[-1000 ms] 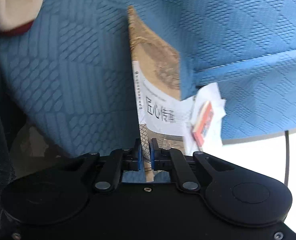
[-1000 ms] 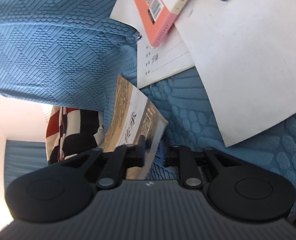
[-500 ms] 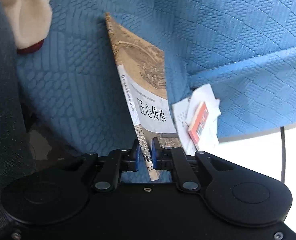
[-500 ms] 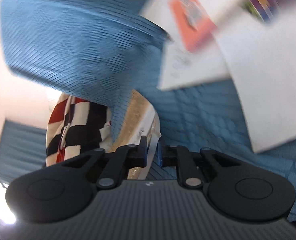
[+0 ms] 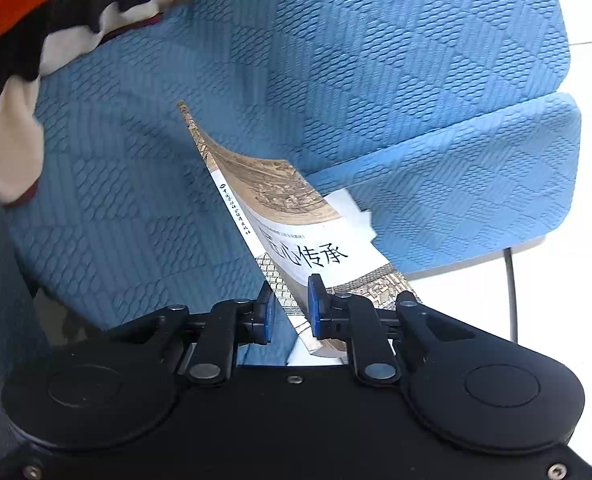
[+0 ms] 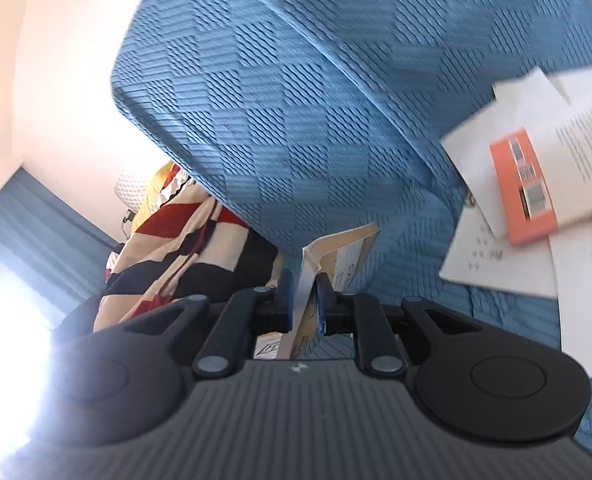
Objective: Organize objects
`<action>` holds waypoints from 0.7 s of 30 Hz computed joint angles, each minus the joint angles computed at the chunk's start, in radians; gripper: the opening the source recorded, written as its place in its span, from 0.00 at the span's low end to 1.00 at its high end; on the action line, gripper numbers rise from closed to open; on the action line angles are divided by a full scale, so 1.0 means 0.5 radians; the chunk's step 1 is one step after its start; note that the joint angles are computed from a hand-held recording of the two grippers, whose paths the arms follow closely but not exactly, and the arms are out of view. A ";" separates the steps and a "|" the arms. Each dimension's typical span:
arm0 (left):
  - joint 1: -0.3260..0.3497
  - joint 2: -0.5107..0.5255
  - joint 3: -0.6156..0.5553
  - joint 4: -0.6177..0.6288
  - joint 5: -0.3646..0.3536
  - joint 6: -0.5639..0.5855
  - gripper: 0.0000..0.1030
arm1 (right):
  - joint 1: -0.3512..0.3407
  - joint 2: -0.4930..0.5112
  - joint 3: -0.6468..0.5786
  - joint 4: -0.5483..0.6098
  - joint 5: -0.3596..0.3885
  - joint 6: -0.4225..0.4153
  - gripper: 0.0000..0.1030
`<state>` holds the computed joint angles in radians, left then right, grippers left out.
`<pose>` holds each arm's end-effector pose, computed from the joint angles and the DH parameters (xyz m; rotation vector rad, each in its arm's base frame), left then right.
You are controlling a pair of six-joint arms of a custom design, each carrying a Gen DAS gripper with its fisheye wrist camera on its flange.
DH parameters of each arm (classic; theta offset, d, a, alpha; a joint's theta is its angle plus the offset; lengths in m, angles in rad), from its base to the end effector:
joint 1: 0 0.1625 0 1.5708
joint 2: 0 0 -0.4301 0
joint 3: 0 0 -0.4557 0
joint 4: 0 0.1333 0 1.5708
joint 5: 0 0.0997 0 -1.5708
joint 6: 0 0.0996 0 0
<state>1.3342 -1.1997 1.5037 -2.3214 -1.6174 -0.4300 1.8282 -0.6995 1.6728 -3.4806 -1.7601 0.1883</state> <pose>-0.0445 -0.7337 0.3802 0.2640 -2.8801 0.5986 0.2949 -0.6703 0.0850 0.0371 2.7639 -1.4198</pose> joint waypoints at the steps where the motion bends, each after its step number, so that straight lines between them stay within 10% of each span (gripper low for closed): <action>1: 0.004 0.015 -0.030 0.013 -0.025 0.029 0.15 | 0.016 0.005 -0.014 -0.009 -0.029 -0.033 0.15; 21: 0.111 0.389 -0.467 0.156 -0.181 0.420 0.17 | 0.047 0.228 -0.224 -0.005 -0.428 -0.192 0.16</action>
